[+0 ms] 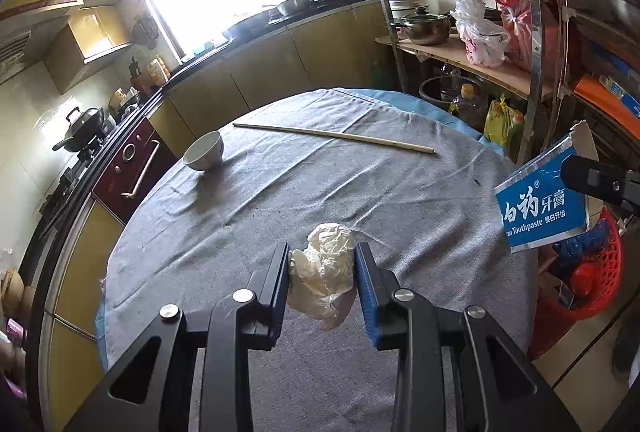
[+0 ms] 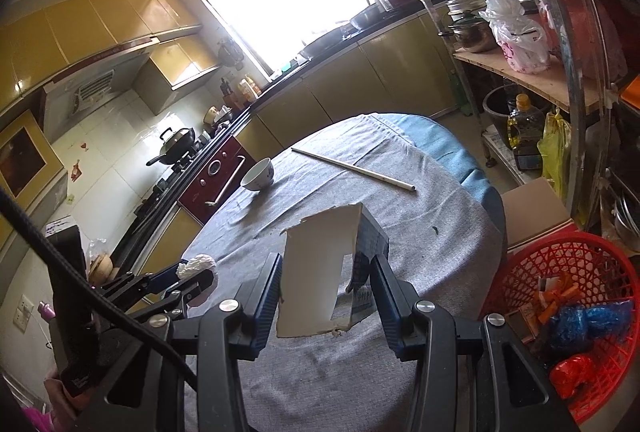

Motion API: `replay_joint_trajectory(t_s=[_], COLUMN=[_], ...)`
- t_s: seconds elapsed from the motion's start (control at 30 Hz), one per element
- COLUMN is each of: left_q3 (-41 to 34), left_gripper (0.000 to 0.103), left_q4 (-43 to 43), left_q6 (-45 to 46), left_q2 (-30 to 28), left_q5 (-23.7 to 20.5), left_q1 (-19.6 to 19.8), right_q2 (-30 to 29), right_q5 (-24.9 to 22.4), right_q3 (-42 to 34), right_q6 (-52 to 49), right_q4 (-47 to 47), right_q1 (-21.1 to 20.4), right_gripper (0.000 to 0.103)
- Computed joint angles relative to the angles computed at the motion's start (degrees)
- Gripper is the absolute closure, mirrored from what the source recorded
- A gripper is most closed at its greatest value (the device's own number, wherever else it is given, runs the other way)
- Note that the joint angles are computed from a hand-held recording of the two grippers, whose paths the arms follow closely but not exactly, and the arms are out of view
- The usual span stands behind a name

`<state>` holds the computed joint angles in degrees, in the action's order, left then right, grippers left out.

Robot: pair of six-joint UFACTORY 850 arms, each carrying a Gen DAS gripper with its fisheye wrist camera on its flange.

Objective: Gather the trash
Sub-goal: 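Lower the toothpaste box and white tissue over the red basket with both tools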

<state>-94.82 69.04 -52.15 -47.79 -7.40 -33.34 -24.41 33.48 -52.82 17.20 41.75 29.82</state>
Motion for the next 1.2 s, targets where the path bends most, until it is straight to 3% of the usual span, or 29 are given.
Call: replay_joint_trajectory(t_s=[1.2], left_q3=[-1.1], left_gripper=[0.069], left_q4=[-5.9], left_q6=[9.2], left_q2=[-1.1], left_q5=[0.2], left_q1=[-3.5], right_q2=[4.8], right_q5=[4.1], right_q3=[7.1], right_q6=[0.1], right_q4=[5.9], right_q1=[0.4], right_gripper=[0.055])
